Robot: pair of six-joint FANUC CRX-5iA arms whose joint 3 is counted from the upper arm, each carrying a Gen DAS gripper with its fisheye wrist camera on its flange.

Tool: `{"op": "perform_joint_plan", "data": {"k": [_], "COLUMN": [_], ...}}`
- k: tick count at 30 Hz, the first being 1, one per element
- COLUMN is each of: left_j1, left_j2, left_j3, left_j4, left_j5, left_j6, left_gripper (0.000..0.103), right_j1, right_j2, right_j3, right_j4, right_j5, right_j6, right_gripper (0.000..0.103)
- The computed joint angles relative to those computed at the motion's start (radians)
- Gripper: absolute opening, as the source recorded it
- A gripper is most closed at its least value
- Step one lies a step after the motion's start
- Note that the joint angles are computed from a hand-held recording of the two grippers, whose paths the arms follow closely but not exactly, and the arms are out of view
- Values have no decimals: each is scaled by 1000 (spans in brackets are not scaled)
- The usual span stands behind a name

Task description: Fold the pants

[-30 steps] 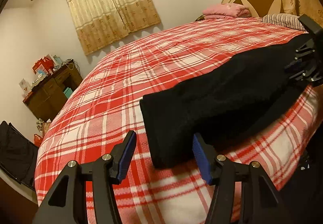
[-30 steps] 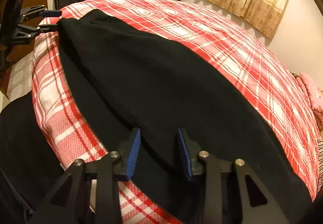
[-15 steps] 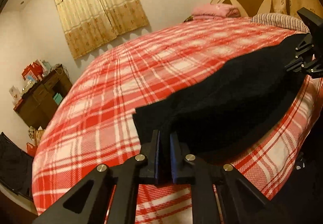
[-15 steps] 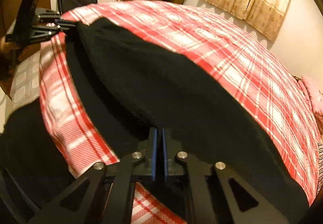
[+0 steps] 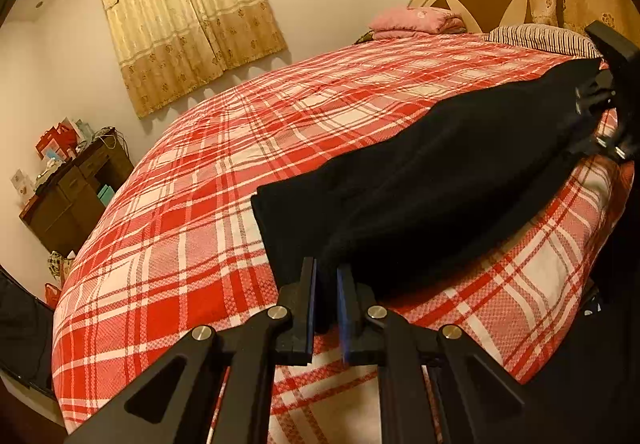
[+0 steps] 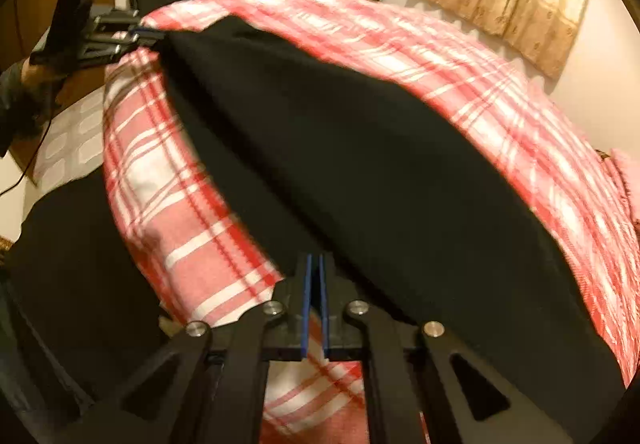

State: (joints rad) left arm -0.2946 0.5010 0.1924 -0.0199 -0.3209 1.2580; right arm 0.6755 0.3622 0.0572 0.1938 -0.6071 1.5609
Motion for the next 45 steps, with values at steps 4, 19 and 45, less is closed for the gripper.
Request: {"op": "perform_joint_plan", "data": {"k": [4,19,45], "left_j1": [7,19,12], "left_j2": [6,-2,-94], "left_j3": [3,-25,-125], "left_j4": [40,136,42], "left_j5": [15,55,10], "left_j6": [-14,-92,-67], "left_gripper": [9,9,13], "right_j1": [9,9,7], "right_j2": [-57,55,50], "right_j3": [-128,-29,70], "right_j4": [193,351,13], "right_j5": [177,78,-92], "right_j6": [-148,-241,98], "right_gripper": [92,5,53]}}
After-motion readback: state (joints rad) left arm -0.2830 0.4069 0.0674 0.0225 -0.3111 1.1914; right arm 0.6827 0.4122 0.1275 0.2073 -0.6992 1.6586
